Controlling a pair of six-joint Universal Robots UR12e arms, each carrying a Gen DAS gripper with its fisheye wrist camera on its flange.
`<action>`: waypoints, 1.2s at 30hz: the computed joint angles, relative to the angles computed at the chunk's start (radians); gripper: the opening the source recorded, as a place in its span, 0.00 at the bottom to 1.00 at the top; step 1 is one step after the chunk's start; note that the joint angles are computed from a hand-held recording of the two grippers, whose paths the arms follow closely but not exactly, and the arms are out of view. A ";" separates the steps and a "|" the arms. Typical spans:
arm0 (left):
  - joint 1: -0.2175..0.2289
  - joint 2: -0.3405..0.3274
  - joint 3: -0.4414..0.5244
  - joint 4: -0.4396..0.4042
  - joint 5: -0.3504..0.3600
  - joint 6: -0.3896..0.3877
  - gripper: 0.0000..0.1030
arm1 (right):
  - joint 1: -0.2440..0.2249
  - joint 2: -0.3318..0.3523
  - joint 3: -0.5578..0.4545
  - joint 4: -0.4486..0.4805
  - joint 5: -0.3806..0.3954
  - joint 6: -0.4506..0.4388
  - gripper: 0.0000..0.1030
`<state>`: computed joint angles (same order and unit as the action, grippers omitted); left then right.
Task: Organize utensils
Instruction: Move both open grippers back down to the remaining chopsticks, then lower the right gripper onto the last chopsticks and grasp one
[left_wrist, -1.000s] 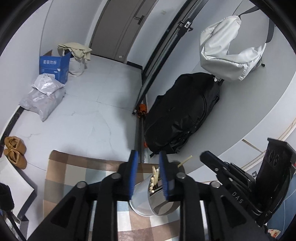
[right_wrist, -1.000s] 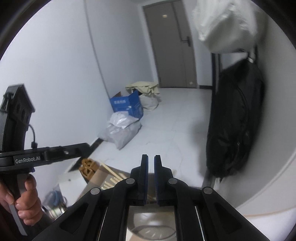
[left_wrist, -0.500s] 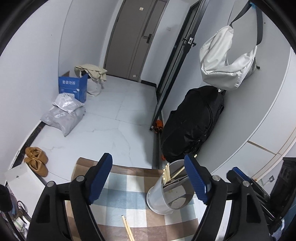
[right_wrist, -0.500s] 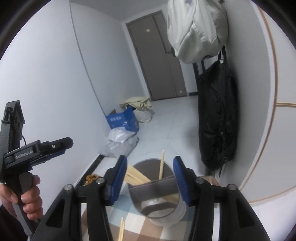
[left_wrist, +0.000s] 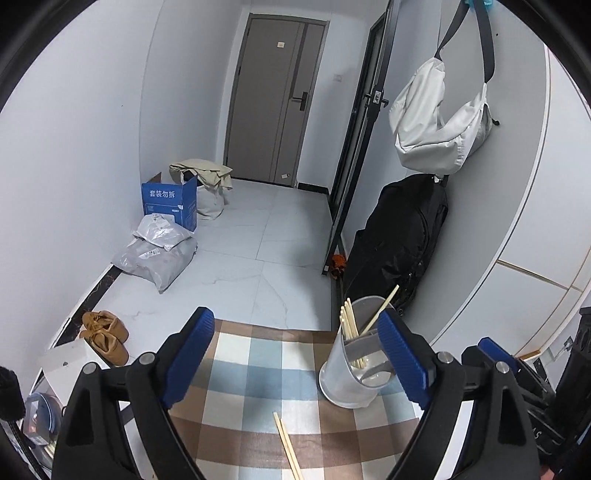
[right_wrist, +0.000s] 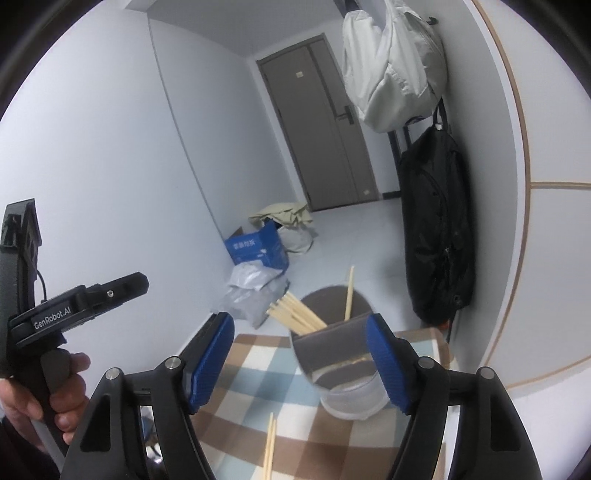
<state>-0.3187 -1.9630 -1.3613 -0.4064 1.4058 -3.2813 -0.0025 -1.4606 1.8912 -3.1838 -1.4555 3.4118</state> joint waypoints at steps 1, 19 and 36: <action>0.000 0.005 -0.013 0.011 0.000 0.004 0.86 | 0.003 -0.001 0.005 -0.006 -0.004 0.002 0.73; 0.014 0.022 -0.162 0.144 0.066 0.045 0.94 | 0.072 0.035 0.069 0.016 -0.039 -0.013 0.74; 0.059 0.008 -0.172 0.045 0.062 0.024 0.94 | 0.116 0.149 -0.101 0.472 -0.047 -0.172 0.36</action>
<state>-0.2601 -1.9553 -1.5338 -0.3613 1.4676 -3.2572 0.1136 -1.3114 1.7901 -2.7122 -1.5020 3.2403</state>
